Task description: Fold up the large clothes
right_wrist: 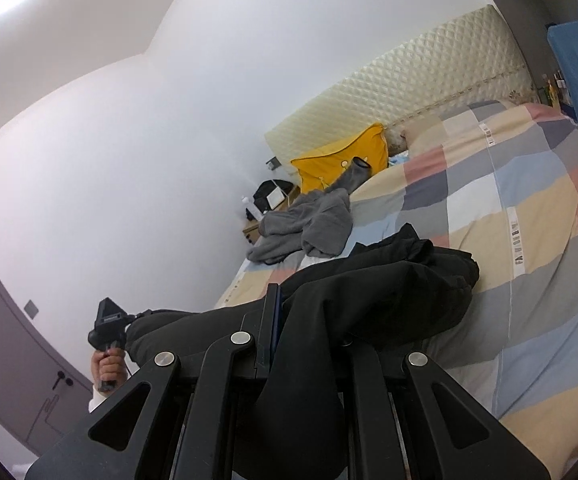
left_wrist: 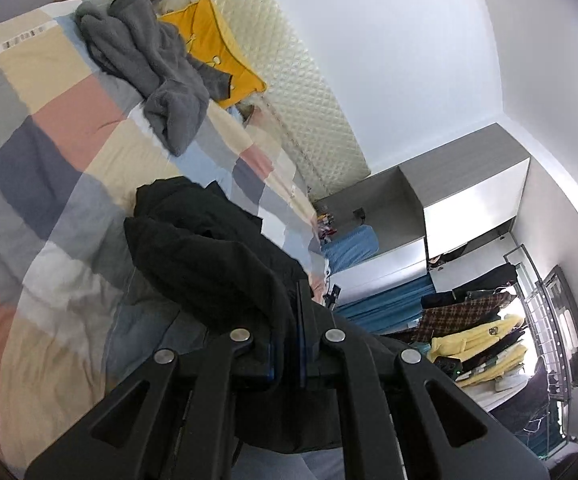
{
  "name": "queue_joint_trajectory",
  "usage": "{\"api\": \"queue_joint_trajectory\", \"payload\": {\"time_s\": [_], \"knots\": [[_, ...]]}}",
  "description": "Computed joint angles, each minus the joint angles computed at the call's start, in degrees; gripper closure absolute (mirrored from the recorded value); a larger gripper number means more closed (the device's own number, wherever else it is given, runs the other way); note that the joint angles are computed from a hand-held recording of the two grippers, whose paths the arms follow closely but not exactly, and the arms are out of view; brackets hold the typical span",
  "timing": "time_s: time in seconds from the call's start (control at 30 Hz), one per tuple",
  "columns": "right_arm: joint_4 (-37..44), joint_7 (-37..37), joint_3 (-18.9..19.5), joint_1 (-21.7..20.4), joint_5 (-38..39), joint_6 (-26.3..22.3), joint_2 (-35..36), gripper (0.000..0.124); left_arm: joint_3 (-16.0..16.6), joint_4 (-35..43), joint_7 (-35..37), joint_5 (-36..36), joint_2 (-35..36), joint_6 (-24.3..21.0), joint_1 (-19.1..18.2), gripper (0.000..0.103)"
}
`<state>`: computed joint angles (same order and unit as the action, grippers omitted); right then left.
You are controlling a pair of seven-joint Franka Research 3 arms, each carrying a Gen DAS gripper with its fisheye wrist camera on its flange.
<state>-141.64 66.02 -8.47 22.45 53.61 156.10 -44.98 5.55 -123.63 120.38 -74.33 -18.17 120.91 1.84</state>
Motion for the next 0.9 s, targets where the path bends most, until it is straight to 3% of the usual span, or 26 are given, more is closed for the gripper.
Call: {"api": "queue_joint_trajectory", "payload": {"time_s": [0.2, 0.37, 0.6, 0.67, 0.8, 0.9], "knots": [[-0.8, 4.6, 0.9, -2.3, -2.7, -3.0, -1.6, 0.116, 0.3, 1.0, -3.0, 4.1, 0.1, -2.5, 0.3, 0.095], [3.3, 3.5, -3.5, -1.0, 1.5, -2.6, 6.7, 0.116, -1.2, 6.4, -6.5, 6.6, 5.9, -2.7, 0.4, 0.094], [12.8, 0.4, -7.7, -2.9, 11.1, -6.3, 21.7, 0.116, -5.2, 19.4, -14.6, 8.4, 18.5, -3.3, 3.0, 0.094], [16.6, 2.0, -7.8, -4.4, 12.4, -7.4, 26.9, 0.116, -6.7, 23.3, -17.6, 9.7, 21.4, -2.4, 4.0, 0.094], [24.9, 8.6, -6.8, -8.0, 11.8, -9.9, 37.6, 0.116, -9.8, 32.2, -27.3, 17.5, 28.1, 6.5, 4.2, 0.097], [30.7, 11.9, -5.1, -10.4, 9.8, -11.3, 44.4, 0.116, -11.7, 41.6, -30.7, 25.1, 35.1, 6.6, 3.9, 0.103]]}}
